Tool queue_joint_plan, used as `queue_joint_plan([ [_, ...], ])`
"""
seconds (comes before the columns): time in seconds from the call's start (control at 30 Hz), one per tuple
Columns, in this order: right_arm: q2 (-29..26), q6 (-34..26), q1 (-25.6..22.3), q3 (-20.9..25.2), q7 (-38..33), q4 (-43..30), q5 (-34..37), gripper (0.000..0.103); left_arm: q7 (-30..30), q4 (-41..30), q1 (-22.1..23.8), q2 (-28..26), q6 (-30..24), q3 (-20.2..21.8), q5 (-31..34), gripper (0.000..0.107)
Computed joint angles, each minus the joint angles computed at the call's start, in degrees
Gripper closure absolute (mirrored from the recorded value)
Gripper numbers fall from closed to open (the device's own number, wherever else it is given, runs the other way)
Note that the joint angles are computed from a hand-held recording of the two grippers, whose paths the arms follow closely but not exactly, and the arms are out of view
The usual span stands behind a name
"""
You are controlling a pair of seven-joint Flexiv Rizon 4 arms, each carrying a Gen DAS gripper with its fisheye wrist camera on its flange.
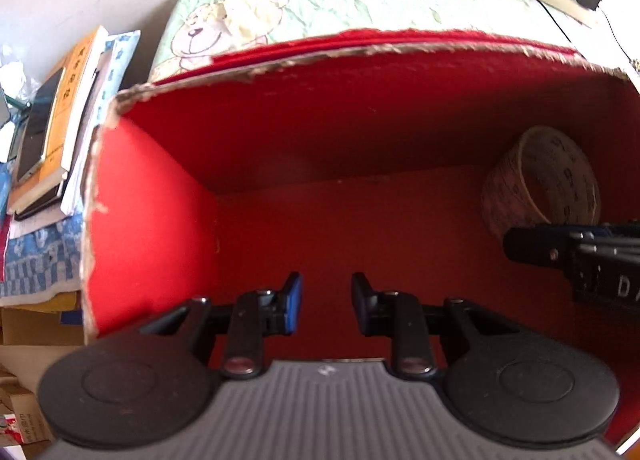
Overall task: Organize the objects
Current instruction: 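Carry the tape roll into the red box and open the right tool, then move the right tool to the pinecone and close on it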
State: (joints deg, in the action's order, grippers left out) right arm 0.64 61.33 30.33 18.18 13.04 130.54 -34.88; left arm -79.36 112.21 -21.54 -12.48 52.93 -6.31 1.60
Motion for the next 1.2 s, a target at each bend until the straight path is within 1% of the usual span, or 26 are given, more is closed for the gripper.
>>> queue_joint_plan([
  [0.13, -0.5, -1.3, 0.4, 0.1, -1.1, -0.6, -0.4, 0.079, 1.1, 0.8, 0.2, 0.5, 1.5, -0.2, -0.7, 0.077],
  [0.17, -0.1, -0.5, 0.3, 0.0, 0.0, -0.1, -2.0, 0.077, 1.2, 1.1, 0.3, 0.7, 2.2, -0.2, -1.1, 0.077],
  [0.23, 1.1, 1.9, -0.3, -0.1, 3.3, 1.6, -5.5, 0.077, 1.1, 1.9, 0.3, 1.4, 3.7, -0.1, -1.2, 0.077],
  [0.3, 3.3, 4.1, -1.4, 0.0, 7.4, 3.9, -9.6, 0.077, 2.1, 3.6, 0.4, 3.0, 6.4, -0.2, -1.7, 0.077],
  [0.37, 6.2, 3.8, -2.4, 1.2, 11.9, 5.6, -13.9, 0.077, 5.3, 6.1, 0.9, 5.2, 9.4, -1.0, -5.4, 0.074],
  [0.43, 8.8, 1.9, -3.1, 2.8, 15.1, 6.6, -17.2, 0.076, 9.9, 8.8, 1.3, 7.3, 11.6, -1.9, -11.7, 0.067],
  [0.53, 13.0, -1.2, -4.0, 5.0, 18.7, 8.2, -20.3, 0.076, 15.8, 12.0, 0.5, 10.5, 14.2, -2.4, -19.0, 0.066],
  [0.57, 14.1, -3.0, -4.1, 6.1, 20.1, 8.4, -21.0, 0.075, 16.9, 12.5, 0.0, 11.4, 14.4, -2.4, -20.4, 0.065],
  [0.6, 15.3, -5.0, -3.4, 6.4, 21.4, 8.7, -21.6, 0.072, 17.2, 13.1, -0.5, 12.4, 14.6, -2.3, -21.0, 0.060],
  [0.63, 16.5, -6.8, -4.3, 8.3, 22.3, 8.8, -21.4, 0.070, 18.4, 14.4, -1.1, 13.2, 15.6, -2.1, -22.2, 0.052],
  [0.67, 16.0, -7.9, -4.2, 8.4, 23.8, 8.6, -23.1, 0.067, 18.2, 15.5, -1.7, 14.9, 15.7, -1.9, -22.6, 0.046],
  [0.7, 16.5, -9.2, -4.0, 8.7, 24.1, 8.6, -23.5, 0.067, 19.9, 16.9, -2.5, 16.4, 16.5, -1.4, -24.7, 0.035],
  [0.73, 17.7, -10.4, -3.6, 9.0, 23.7, 9.2, -23.4, 0.067, 20.8, 18.0, -3.4, 17.4, 17.6, -1.1, -26.2, 0.031],
  [0.77, 17.7, -11.3, -3.6, 9.4, 24.2, 9.1, -24.5, 0.066, 20.8, 18.9, -4.4, 18.5, 18.8, -0.7, -26.3, 0.032],
  [0.8, 19.0, -12.6, -3.2, 9.6, 23.3, 9.4, -24.2, 0.065, 19.3, 18.5, -3.9, 17.9, 19.5, -2.1, -25.9, 0.032],
  [0.83, 19.9, -14.1, -2.9, 10.1, 22.5, 9.4, -23.9, 0.063, 18.3, 19.6, -5.0, 19.0, 21.2, -1.6, -25.1, 0.033],
  [0.87, 20.4, -15.5, -2.6, 10.9, 22.9, 9.7, -24.2, 0.060, 16.8, 21.0, -5.6, 21.0, 21.5, -1.5, -24.5, 0.034],
  [0.93, 23.8, -16.1, -1.9, 11.1, 22.0, 11.2, -23.2, 0.058, 14.2, 22.3, -6.3, 23.0, 22.0, -1.5, -22.9, 0.035],
  [0.97, 24.9, -15.5, -1.8, 11.0, 21.8, 11.8, -22.5, 0.052, 12.0, 22.5, -6.0, 23.8, 22.1, -1.9, -20.8, 0.035],
  [1.0, 26.6, -15.6, -1.2, 11.5, 21.3, 12.6, -20.4, 0.047, 10.4, 23.1, -5.9, 24.2, 23.1, -2.1, -19.2, 0.035],
  [1.07, 28.8, -15.2, -0.4, 12.1, 19.9, 13.9, -16.4, 0.046, 6.8, 24.5, -5.9, 26.3, 23.2, -2.5, -16.1, 0.035],
  [1.2, 34.1, -12.5, 1.7, 13.3, 15.9, 17.1, -9.4, 0.048, 3.3, 27.8, -7.9, 29.5, 23.0, -1.7, -14.7, 0.035],
])
